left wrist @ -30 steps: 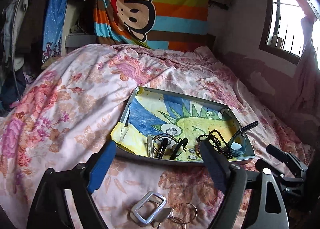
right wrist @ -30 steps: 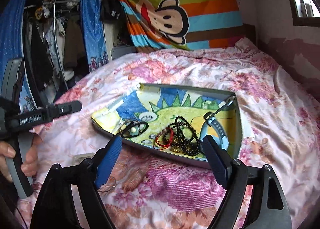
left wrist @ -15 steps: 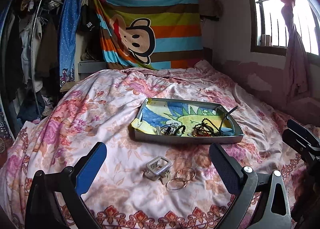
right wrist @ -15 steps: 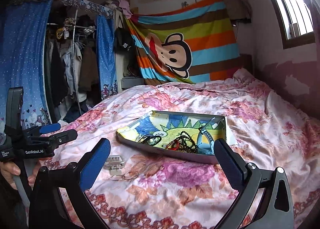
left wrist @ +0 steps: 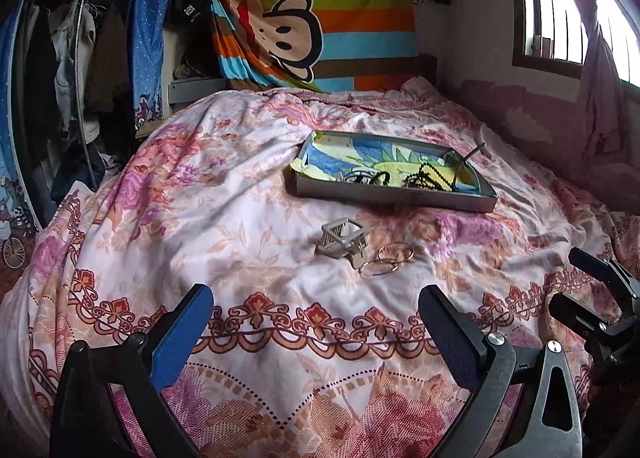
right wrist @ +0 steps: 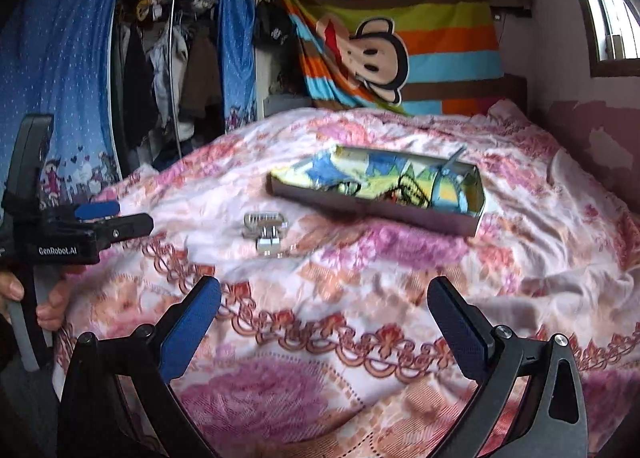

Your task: Organize jewelry

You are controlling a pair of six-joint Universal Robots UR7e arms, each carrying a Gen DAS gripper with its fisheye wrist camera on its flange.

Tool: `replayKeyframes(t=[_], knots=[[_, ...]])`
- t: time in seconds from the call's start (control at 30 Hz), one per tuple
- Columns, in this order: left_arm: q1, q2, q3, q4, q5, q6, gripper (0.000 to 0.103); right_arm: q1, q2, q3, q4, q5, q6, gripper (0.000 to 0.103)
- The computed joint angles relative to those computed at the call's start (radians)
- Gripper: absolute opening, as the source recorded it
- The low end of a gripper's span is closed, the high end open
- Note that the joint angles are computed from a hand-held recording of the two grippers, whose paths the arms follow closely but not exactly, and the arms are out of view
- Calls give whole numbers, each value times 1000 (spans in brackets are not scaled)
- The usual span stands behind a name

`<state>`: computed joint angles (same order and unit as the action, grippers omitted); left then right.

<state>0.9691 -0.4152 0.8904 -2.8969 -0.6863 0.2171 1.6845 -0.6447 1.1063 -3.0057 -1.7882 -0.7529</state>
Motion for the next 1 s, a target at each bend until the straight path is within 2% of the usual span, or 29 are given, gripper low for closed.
replayKeyframes(t=[0.13,0.33,0.53,0.77,1.0], knots=[[7,-1,0,73,18,-62,103,-5,14,-17,39,-34,25,101],[13,-5,-3,102,22,-105,103,-1,27,-39,59,-67,34,101],[16,1,-20,113,35,-113,103,6,41,-60,67,-115,35,101],[21,4,-32,123,35,-128,103,10,54,-86,87,-135,39,101],[37,24,-100,175,-2,-154,103,15,84,-147,109,-150,22,101]])
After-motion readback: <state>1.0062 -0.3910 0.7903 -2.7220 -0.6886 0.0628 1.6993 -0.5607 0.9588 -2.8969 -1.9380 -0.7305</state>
